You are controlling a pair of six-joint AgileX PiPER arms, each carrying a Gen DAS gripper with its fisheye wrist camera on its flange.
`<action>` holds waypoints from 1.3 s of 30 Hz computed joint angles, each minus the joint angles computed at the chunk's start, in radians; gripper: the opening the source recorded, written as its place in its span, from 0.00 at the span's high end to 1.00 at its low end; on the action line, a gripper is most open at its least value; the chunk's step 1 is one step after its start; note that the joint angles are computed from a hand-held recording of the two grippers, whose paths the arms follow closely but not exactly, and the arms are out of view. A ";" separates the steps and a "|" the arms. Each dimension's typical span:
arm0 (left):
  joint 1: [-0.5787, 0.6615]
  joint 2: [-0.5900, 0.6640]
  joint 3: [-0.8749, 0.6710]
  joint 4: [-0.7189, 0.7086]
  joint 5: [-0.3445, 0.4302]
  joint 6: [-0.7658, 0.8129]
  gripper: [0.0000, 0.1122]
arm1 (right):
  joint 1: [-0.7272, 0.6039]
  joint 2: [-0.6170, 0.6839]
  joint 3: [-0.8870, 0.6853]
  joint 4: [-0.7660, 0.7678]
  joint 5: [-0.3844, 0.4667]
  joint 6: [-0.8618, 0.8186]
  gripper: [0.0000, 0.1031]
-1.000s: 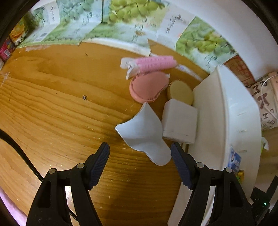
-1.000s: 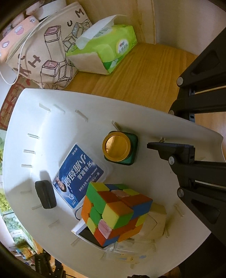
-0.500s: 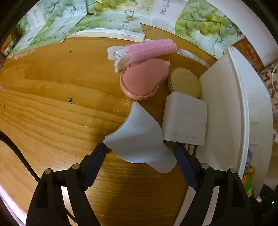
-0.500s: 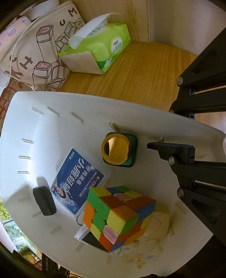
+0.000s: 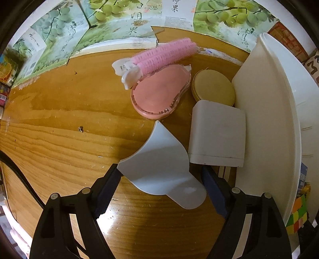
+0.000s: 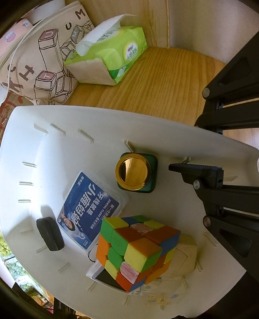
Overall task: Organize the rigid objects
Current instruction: 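Grasp the curved white plastic piece with the left tool, then carry the white plastic piece over the tray and open the left tool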
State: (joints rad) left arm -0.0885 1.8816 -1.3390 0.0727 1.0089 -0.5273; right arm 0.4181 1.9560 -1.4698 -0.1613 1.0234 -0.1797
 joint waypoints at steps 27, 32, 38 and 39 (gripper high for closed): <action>0.012 -0.111 0.155 -0.036 -0.078 -0.039 0.45 | -0.024 0.016 -0.005 0.006 0.004 0.038 0.88; 0.016 -0.191 0.267 -0.090 -0.110 -0.039 0.45 | -0.040 0.012 0.012 0.026 -0.002 0.065 0.88; 0.001 -0.279 0.347 -0.082 -0.099 -0.068 0.45 | -0.064 -0.017 0.054 0.050 -0.027 0.081 0.89; 0.000 -0.301 0.358 -0.079 -0.094 -0.073 0.45 | -0.067 -0.027 0.067 0.052 -0.033 0.083 0.89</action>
